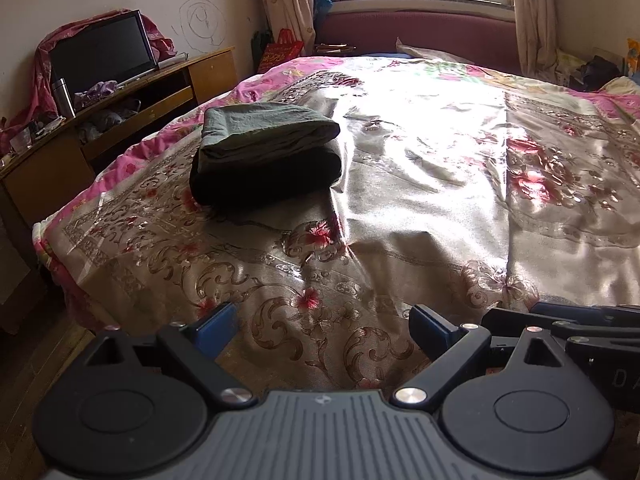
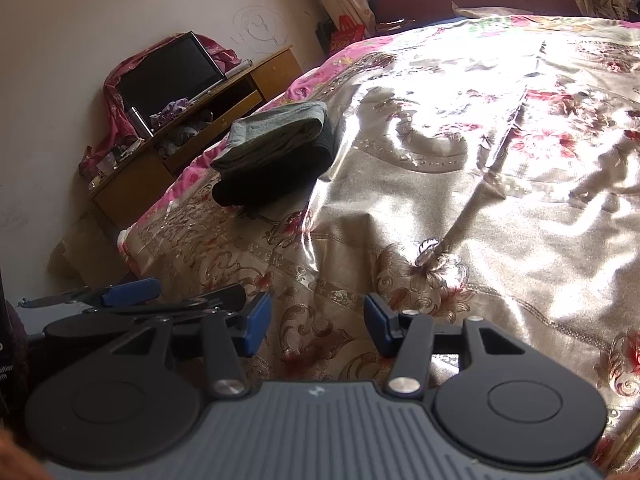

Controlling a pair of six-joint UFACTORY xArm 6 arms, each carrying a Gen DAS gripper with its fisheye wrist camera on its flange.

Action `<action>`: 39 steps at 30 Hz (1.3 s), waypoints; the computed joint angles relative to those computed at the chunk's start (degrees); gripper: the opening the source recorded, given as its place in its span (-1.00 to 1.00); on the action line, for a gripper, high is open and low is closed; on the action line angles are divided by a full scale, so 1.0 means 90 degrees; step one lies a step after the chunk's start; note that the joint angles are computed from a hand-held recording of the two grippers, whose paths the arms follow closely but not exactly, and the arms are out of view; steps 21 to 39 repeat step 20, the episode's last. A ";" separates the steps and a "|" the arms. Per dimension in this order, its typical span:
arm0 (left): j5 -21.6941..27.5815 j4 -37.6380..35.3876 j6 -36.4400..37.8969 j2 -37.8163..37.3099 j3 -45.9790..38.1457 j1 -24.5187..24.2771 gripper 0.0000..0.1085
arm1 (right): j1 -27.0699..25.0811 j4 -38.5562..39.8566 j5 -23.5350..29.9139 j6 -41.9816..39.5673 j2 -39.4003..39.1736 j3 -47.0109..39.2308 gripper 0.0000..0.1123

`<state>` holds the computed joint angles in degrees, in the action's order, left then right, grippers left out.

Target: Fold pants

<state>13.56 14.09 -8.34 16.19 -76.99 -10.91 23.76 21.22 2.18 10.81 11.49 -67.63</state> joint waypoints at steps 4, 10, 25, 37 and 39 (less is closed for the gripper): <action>0.0071 0.0096 -0.0091 0.0053 -0.0084 -0.0026 0.90 | 0.0008 0.0448 0.0047 -0.0386 0.0023 -0.0038 -0.05; 0.0122 0.0277 -0.0241 0.0094 -0.0128 -0.0021 0.90 | 0.0018 0.0704 0.0068 -0.0583 0.0057 -0.0080 -0.05; 0.0167 0.0457 -0.0358 0.0086 -0.0087 -0.0016 0.90 | 0.0072 0.1302 0.0168 -0.1042 0.0094 -0.0126 -0.05; 0.0167 0.0457 -0.0358 0.0086 -0.0087 -0.0016 0.90 | 0.0072 0.1302 0.0168 -0.1042 0.0094 -0.0126 -0.05; 0.0167 0.0457 -0.0358 0.0086 -0.0087 -0.0016 0.90 | 0.0072 0.1302 0.0168 -0.1042 0.0094 -0.0126 -0.05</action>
